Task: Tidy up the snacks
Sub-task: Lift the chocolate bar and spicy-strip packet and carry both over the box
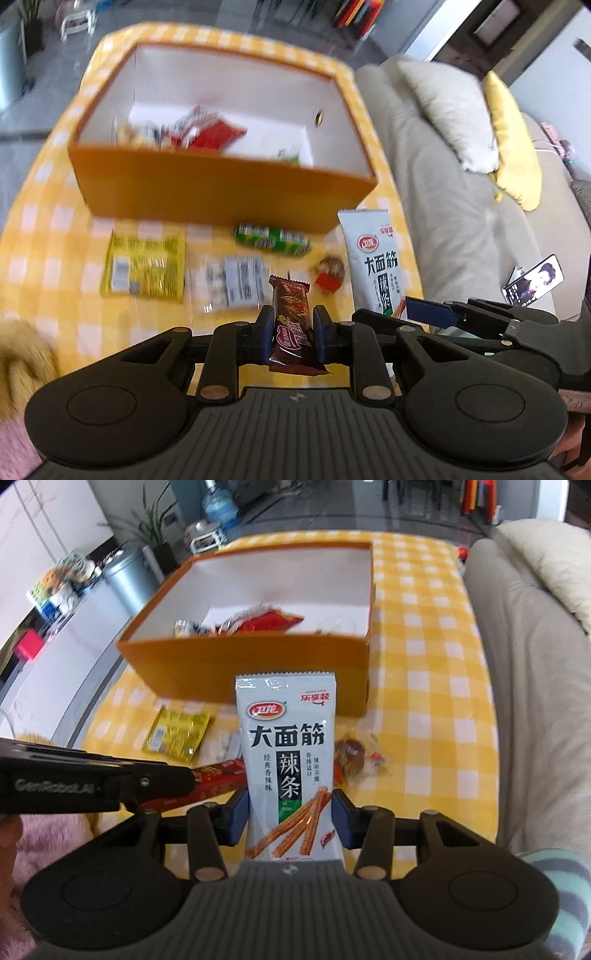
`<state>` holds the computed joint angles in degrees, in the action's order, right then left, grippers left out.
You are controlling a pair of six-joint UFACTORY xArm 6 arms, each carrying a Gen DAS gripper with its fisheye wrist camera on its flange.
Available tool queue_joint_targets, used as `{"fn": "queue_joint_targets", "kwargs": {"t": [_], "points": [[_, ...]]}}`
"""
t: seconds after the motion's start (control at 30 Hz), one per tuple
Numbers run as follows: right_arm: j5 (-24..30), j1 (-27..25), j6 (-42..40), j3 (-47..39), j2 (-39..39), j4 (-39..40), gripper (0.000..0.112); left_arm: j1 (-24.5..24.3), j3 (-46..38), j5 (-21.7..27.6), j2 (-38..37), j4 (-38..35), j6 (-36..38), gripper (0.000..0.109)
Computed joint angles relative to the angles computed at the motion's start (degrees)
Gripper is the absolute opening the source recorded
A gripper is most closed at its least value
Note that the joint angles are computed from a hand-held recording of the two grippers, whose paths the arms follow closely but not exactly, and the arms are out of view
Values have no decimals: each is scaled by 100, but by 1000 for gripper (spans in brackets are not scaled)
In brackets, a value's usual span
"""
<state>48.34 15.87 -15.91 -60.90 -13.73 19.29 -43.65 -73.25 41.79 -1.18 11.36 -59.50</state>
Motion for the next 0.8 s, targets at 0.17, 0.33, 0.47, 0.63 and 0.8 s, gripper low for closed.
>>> {"fn": "queue_joint_targets", "kwargs": {"t": [0.17, 0.33, 0.47, 0.63, 0.8], "points": [[-127, 22, 200, -151, 33, 12, 45, 66, -160, -56, -36, 575, -189, 24], [-197, 45, 229, -501, 269, 116, 45, 303, -417, -52, 16, 706, -222, 24], [-265, 72, 240, -947, 611, 210, 45, 514, -656, -116, 100, 788, -166, 24], [-237, 138, 275, -1717, 1240, 106, 45, 793, -1246, -124, 504, 692, 184, 24], [-79, 251, 527, -2631, 2080, -487, 45, 1075, -1960, -87, 1158, 337, 652, 24]]}}
